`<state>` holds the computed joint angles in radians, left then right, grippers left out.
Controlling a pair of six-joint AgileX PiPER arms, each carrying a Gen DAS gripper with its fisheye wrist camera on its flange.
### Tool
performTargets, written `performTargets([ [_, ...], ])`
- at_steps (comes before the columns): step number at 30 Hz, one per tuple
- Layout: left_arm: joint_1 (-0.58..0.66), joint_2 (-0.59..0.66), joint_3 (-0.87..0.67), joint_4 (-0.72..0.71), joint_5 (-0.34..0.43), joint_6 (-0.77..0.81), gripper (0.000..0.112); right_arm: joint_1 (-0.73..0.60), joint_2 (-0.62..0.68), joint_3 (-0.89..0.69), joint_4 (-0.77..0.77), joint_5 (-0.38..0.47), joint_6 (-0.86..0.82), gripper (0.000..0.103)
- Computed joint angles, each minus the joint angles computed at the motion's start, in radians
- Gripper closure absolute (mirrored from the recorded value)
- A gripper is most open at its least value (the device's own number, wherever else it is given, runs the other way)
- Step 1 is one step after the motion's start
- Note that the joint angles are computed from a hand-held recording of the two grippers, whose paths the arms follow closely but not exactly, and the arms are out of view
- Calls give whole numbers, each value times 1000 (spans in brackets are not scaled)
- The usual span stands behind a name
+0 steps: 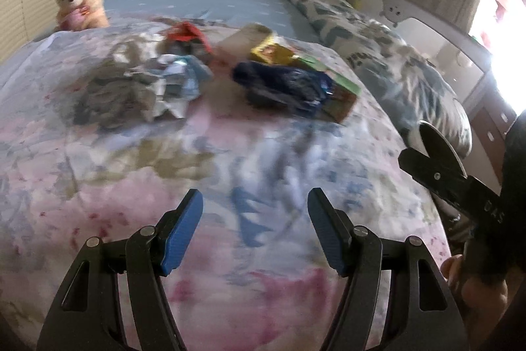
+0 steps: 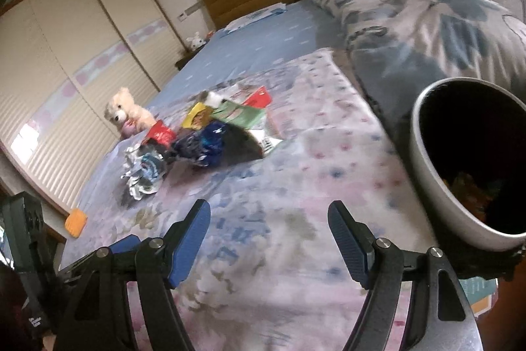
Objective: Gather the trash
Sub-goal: 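Move both open tools back over the remaining trash on the bed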
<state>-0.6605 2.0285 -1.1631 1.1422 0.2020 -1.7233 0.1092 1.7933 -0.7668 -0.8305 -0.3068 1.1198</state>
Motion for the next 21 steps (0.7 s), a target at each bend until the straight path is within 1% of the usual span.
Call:
performTargets([
  [5, 44, -11, 35, 65, -6, -74, 45, 52, 35, -49, -9, 18, 19, 27],
  [11, 81, -16, 49, 75, -10, -85, 45, 100, 81, -106, -15, 29, 33, 27],
  [14, 97, -12, 50, 82, -14, -88, 45, 117, 109, -145, -60, 41, 82, 27],
  [21, 130, 7, 21, -53, -17, 59, 45, 144, 163, -227, -175, 64, 198, 27],
])
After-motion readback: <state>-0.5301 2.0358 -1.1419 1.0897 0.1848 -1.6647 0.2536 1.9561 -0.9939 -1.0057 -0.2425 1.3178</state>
